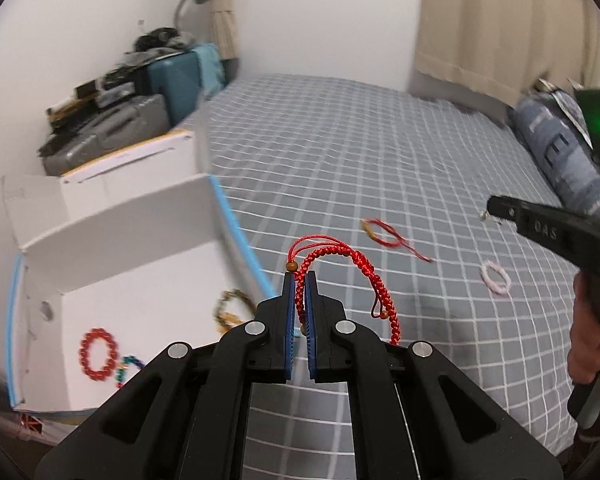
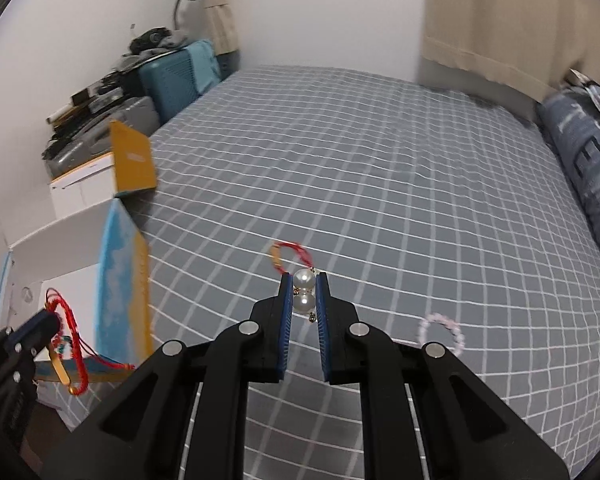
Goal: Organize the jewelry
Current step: 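Lift both held pieces and carry them over the white box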
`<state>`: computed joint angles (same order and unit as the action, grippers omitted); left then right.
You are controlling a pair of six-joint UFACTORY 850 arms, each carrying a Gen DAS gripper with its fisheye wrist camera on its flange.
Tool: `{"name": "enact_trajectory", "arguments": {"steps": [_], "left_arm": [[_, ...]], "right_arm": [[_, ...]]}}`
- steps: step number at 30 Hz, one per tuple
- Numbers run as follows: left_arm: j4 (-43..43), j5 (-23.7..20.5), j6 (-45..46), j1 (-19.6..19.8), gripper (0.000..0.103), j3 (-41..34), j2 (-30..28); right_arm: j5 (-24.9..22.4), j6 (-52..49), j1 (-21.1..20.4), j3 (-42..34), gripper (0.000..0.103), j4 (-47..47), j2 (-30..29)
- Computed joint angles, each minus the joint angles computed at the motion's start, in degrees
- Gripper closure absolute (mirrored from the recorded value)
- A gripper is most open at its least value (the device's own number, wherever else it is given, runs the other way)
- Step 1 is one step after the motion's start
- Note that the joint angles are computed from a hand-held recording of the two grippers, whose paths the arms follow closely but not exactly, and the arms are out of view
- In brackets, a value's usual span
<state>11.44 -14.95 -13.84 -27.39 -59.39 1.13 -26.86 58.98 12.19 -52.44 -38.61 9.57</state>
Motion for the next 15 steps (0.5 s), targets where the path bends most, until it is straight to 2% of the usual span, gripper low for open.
{"name": "enact_trajectory", "arguments": {"steps": [5, 15], "left_arm": [[-2.49, -0.20, 1.73, 3.99, 0.099, -0.19, 0.76], [0.58, -0.31, -1.18, 12.53, 0.099, 0.72, 1.52]], "right_arm": [[0.40, 0.52, 3.43, -3.31, 0.092, -0.12, -3.10], [2.06, 0.45, 11.05, -10.85, 0.092, -0.51, -10.78]]}}
